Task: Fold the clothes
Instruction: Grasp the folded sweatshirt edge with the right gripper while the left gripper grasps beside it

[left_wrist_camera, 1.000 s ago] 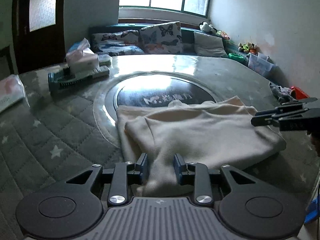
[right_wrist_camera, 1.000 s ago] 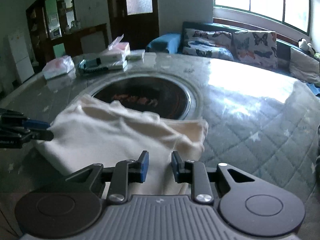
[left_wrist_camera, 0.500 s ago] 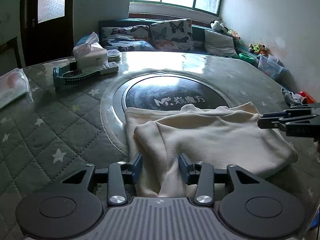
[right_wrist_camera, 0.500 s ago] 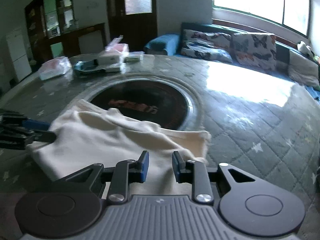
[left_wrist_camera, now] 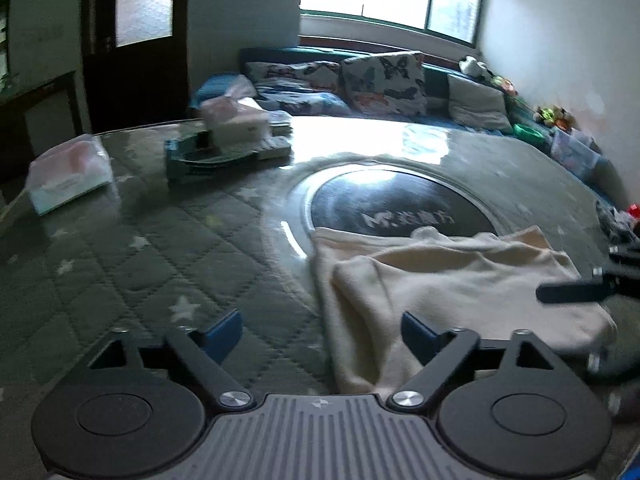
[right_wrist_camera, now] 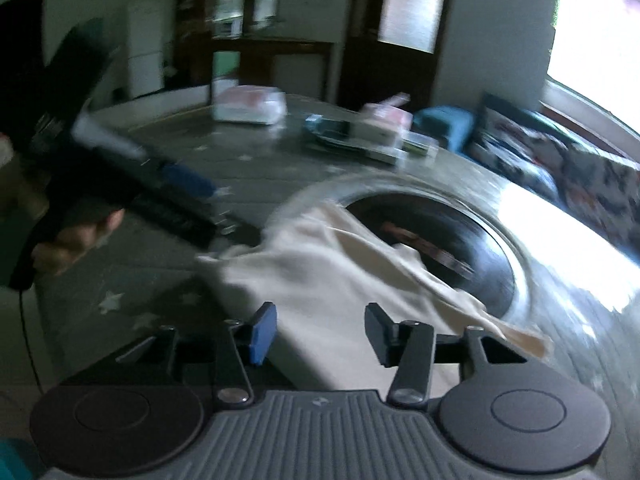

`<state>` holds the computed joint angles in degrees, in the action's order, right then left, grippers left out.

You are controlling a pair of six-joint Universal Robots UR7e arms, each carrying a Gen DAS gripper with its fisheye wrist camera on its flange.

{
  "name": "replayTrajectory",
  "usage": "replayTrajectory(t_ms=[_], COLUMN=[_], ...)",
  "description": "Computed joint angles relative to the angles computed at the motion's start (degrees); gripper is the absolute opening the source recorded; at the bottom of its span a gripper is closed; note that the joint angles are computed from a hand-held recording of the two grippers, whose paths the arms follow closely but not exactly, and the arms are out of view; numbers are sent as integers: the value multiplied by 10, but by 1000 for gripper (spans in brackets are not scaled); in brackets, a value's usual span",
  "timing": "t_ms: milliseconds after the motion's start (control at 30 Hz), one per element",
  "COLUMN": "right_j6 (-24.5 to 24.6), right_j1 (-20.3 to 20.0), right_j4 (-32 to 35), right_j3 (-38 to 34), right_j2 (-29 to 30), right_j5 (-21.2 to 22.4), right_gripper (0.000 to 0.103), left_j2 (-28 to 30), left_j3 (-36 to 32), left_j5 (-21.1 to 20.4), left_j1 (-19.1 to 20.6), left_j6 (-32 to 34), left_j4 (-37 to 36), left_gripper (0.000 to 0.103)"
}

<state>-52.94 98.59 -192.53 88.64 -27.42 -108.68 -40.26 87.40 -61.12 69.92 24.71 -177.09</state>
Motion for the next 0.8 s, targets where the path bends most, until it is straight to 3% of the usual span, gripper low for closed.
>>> replayTrajectory(t_ms=[133,433,633,700,800], right_j6=[-58,-129,-110,-94,-47], right_j1=[14,28,27,25,19], right_j4=[2,-7,-2,0,18], right_j3=[-17,-59,-79,-77,-68], right_j2=[27,82,96,92,75], right_j5=[-2,-12,-27,-19,7], right_gripper=[52,46,29,19,15], left_j2=[-6,-14,-15,-13,-10], left_j3=[-7,-29,-36,-42,-49], left_j5=[7,-14,-42,-55,-73], left_j1=[5,15,17,18,20], left_j6=[-24,-133,-187,-210,-244], left_j4=[4,84,110,122,132], left_gripper=[101,103,103,103,103])
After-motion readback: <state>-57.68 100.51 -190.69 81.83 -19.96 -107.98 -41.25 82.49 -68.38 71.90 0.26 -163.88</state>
